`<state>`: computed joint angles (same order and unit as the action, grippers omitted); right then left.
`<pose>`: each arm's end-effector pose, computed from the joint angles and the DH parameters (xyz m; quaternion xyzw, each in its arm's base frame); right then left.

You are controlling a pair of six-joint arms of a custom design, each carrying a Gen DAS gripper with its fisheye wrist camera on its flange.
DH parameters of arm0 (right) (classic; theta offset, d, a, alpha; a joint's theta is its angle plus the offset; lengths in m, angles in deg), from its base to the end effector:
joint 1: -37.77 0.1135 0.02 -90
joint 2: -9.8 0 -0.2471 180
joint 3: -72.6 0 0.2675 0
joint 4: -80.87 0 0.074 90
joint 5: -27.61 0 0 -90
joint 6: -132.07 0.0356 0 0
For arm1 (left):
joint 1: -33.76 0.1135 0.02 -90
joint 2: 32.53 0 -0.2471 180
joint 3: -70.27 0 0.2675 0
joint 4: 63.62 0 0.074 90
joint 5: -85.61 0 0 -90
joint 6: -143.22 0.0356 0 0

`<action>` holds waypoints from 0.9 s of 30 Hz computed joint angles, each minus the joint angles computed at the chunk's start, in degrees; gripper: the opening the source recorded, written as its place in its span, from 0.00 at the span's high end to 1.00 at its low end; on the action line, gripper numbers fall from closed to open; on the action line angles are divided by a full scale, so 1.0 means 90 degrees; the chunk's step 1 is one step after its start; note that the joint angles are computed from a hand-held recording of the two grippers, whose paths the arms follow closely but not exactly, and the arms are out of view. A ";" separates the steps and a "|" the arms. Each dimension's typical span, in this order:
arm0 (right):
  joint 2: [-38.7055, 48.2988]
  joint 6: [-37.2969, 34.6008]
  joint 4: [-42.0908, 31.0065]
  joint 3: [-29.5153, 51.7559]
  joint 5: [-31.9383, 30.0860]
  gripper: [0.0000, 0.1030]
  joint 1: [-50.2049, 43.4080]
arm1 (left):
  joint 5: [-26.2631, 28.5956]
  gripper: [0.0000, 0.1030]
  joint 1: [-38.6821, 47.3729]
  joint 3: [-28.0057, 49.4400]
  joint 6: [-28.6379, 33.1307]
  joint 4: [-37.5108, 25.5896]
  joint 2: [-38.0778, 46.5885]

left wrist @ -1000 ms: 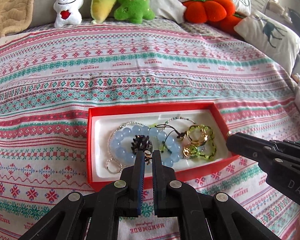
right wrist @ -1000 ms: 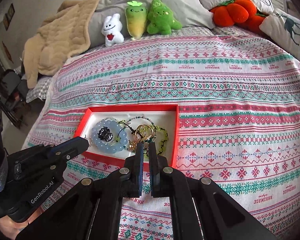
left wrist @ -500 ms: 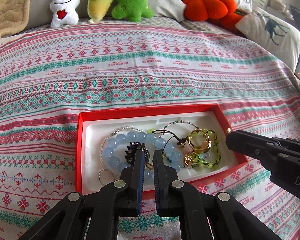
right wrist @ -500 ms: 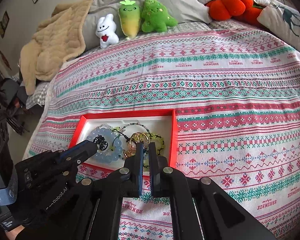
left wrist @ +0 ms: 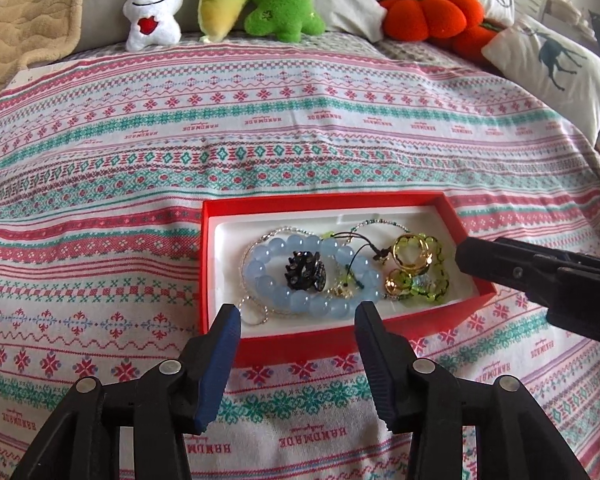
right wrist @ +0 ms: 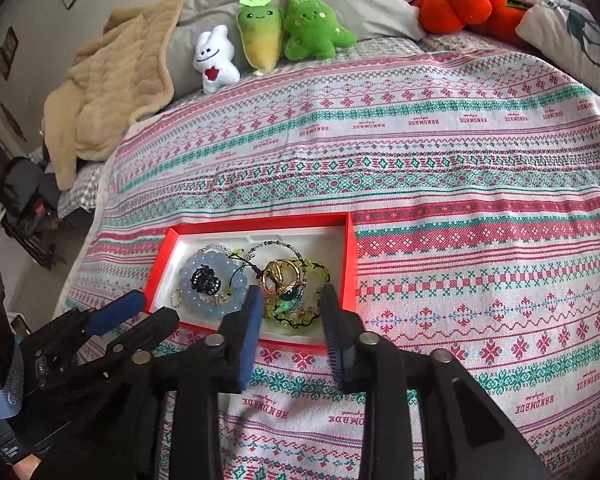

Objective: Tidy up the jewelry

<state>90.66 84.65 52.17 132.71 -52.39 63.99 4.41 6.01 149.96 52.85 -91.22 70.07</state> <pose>0.2735 0.1278 0.1798 0.1629 0.9207 0.1276 0.3310 0.3424 -0.1863 0.1663 0.2473 0.9056 -0.1519 0.3092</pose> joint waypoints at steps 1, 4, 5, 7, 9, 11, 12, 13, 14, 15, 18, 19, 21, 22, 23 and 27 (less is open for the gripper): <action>-0.0110 0.0023 0.0004 -0.0061 0.0026 0.50 0.0023 | -0.0025 0.45 0.0022 -0.0059 -0.0041 -0.0045 -0.0072; -0.0365 0.0079 -0.0250 -0.0112 0.0130 0.48 0.0129 | -0.0118 0.31 0.0079 -0.0294 -0.0193 -0.0151 -0.0333; -0.0427 0.0116 -0.0397 -0.0106 0.0191 0.47 0.0180 | -0.0164 0.28 0.0089 -0.0388 -0.0234 -0.0175 -0.0430; -0.0553 0.0236 -0.0708 -0.0114 0.0335 0.42 0.0295 | -0.0264 0.18 0.0080 -0.0577 -0.0288 -0.0219 -0.0616; -0.0681 0.0395 -0.1024 -0.0149 0.0496 0.36 0.0446 | -0.0374 0.13 0.0046 -0.0763 -0.0341 -0.0299 -0.0787; -0.0763 0.0566 -0.1378 -0.0152 0.0672 0.27 0.0631 | -0.0481 0.09 0.0005 -0.0918 -0.0415 -0.0420 -0.0918; -0.0761 0.0660 -0.1615 -0.0106 0.0794 0.24 0.0749 | -0.0552 0.07 -0.0019 -0.0996 -0.0471 -0.0485 -0.0974; -0.0785 0.0765 -0.1821 -0.0086 0.0928 0.19 0.0880 | -0.0609 0.05 -0.0045 -0.1073 -0.0537 -0.0552 -0.1028; -0.0820 0.0877 -0.1977 -0.0084 0.1045 0.16 0.1007 | -0.0635 0.04 -0.0066 -0.1126 -0.0584 -0.0624 -0.1065; -0.0858 0.0997 -0.2126 -0.0079 0.1139 0.14 0.1129 | -0.0669 0.02 -0.0095 -0.1171 -0.0610 -0.0689 -0.1094; -0.0853 0.1340 -0.2636 0.0006 0.1470 0.08 0.1528 | -0.0914 0.01 -0.0223 -0.1249 -0.0655 -0.0840 -0.1167; -0.0771 0.1482 -0.2865 0.0093 0.1635 0.06 0.1685 | -0.1004 0.01 -0.0262 -0.1273 -0.0669 -0.0880 -0.1190; -0.0598 0.1741 -0.3252 0.0246 0.1868 0.06 0.1953 | -0.1111 0.01 -0.0299 -0.1349 -0.0707 -0.0891 -0.1265; -0.0527 0.1859 -0.3398 0.0298 0.1907 0.06 0.2048 | -0.1168 0.01 -0.0307 -0.1380 -0.0736 -0.0889 -0.1300; -0.0473 0.1966 -0.3487 0.0330 0.1907 0.06 0.2123 | -0.1223 0.01 -0.0312 -0.1406 -0.0763 -0.0877 -0.1331; -0.0366 0.2271 -0.3600 0.0367 0.1842 0.06 0.2294 | -0.1341 0.01 -0.0324 -0.1421 -0.0794 -0.0885 -0.1356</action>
